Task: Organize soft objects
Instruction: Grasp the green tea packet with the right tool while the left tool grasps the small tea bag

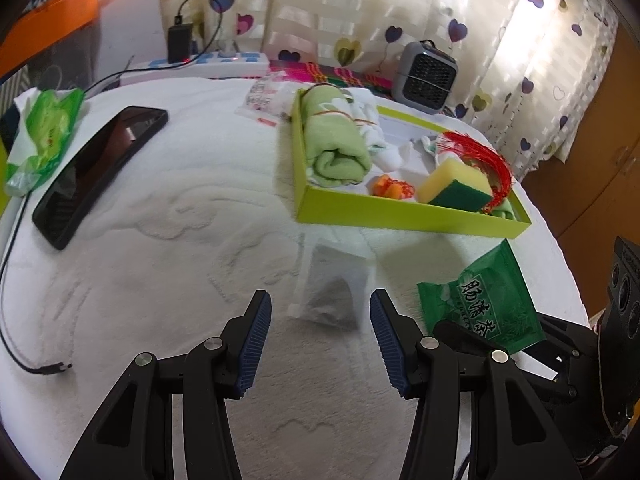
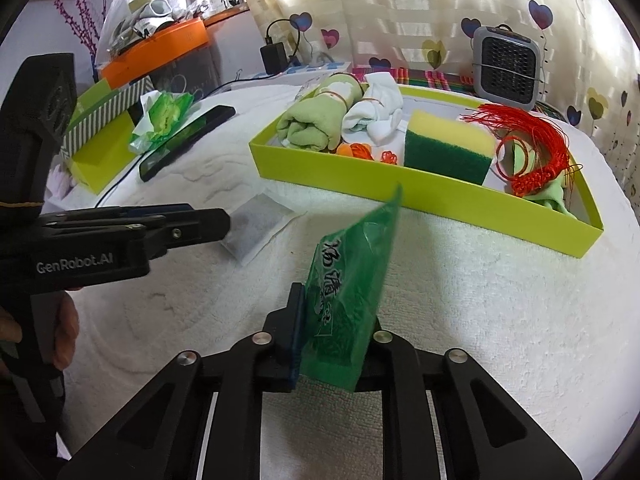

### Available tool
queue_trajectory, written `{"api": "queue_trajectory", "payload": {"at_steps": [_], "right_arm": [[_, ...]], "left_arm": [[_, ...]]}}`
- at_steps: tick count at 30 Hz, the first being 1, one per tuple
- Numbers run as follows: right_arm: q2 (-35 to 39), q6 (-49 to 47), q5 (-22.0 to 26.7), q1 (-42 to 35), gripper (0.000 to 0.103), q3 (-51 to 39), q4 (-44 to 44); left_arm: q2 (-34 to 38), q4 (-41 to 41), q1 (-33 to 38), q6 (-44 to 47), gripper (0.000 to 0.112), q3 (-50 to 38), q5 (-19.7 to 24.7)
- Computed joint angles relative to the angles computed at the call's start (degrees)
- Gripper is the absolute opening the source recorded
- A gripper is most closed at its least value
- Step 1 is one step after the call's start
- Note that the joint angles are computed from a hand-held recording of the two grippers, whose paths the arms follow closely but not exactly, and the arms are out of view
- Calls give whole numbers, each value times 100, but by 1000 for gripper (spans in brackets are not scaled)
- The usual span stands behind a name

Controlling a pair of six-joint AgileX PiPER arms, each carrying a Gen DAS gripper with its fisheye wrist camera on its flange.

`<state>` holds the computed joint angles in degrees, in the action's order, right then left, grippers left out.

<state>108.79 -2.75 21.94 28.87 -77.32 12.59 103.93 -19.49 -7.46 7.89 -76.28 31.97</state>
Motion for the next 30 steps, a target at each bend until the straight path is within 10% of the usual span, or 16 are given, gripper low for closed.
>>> {"api": "queue_trajectory", "payload": {"at_steps": [30], "right_arm": [[-185, -1247, -186, -330, 13, 293, 1294]], "left_arm": [[734, 2476, -715, -1975, 51, -839, 158]]}}
